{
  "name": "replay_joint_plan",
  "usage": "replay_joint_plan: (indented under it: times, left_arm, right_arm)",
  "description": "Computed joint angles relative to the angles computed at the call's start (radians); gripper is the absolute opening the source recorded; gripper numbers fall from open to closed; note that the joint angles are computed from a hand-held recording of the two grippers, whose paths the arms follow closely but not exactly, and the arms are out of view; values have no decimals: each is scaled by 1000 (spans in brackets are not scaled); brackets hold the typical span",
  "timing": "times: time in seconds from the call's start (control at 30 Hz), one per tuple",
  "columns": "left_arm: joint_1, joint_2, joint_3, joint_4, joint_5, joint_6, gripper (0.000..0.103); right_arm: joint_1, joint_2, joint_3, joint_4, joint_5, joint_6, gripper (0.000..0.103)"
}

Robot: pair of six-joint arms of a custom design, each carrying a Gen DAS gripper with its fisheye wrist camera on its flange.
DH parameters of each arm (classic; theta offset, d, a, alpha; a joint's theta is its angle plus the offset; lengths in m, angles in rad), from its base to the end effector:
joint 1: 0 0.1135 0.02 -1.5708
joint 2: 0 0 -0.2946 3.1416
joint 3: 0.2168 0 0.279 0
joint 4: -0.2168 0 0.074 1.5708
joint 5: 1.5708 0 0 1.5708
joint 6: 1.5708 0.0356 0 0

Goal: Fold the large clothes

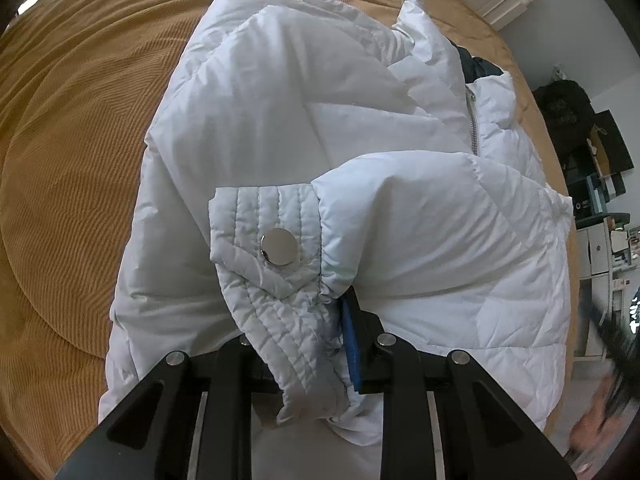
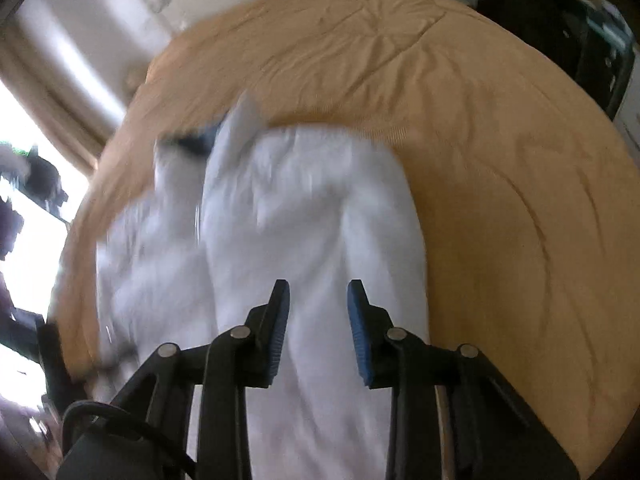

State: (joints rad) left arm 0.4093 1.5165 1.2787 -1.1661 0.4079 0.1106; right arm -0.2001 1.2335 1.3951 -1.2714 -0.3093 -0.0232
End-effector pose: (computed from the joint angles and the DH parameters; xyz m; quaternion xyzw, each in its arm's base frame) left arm 0.2815 0.1067 0.2966 -0.1285 0.9675 -0.1741 0.1308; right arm 0.2273 -0.0351 0.3979 0.0499 0.9613 0.1239 0.2410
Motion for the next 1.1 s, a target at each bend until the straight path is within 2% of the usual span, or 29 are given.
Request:
replay_joint_plan:
  times: [0.1, 0.17, 0.23, 0.27, 0.37, 0.5, 0.53, 0.6, 0.63, 0.7, 0.73, 0.8, 0.87, 0.93, 0.97, 1.0, 1.07, 1.1]
  left_arm:
    - [-20, -5, -8, 18, -10, -11, 24]
    - [-30, -6, -17, 35, -15, -17, 24]
    - [-32, -5, -18, 39, -21, -18, 24]
    - [-35, -5, -16, 38, -26, -21, 24]
    - [-44, -12, -15, 43, -40, -26, 24]
    - [-29, -24, -3, 30, -25, -30, 24]
    - [-12, -33, 5, 21, -14, -28, 25]
    - [35, -47, 36, 0, -1, -29, 33]
    - [57, -59, 63, -12, -11, -31, 33]
    - [56, -105, 103, 9, -139, -57, 28]
    - [54, -123, 128, 11, -173, -64, 28]
    - [57, -136, 180, -19, -131, -65, 30]
    - [2, -166, 214, -45, -73, -70, 33]
    - [-95, -188, 211, -52, -65, -88, 39]
    - [-146, -196, 191, -46, -55, -100, 45]
    - [-197, -202, 161, -29, -66, -119, 48]
    - [-302, -183, 103, 6, -148, -158, 48]
    - [-342, -163, 73, 24, -187, -172, 48]
  right_arm:
    - [-28, -106, -130, -27, 52, -91, 36]
    - [-52, -138, -281, 35, 92, -132, 47]
    - [-118, -135, -384, 116, 53, -163, 55]
    - [-155, -126, -390, 134, 34, -187, 58]
    - [-215, -152, -341, 76, -17, -193, 58]
    - [-249, -289, -286, -60, -100, -311, 58]
    - [-226, -318, -297, -78, -81, -325, 57]
    - [-114, -368, -395, -33, 43, -300, 57]
    - [-108, -374, -430, -28, 53, -305, 57]
    - [-88, -379, -491, 27, 72, -281, 57]
    - [-62, -375, -492, 41, 97, -263, 58]
    - [-2, -369, -485, 52, 139, -207, 59]
    - [4, -367, -490, 66, 139, -201, 59]
    - [-13, -364, -491, 69, 119, -212, 59]
    - [-20, -353, -488, 74, 110, -213, 59]
    - [-17, -345, -486, 79, 110, -211, 59]
    - [-3, -345, -493, 92, 120, -202, 59]
    - [-15, -370, -485, 57, 117, -215, 59]
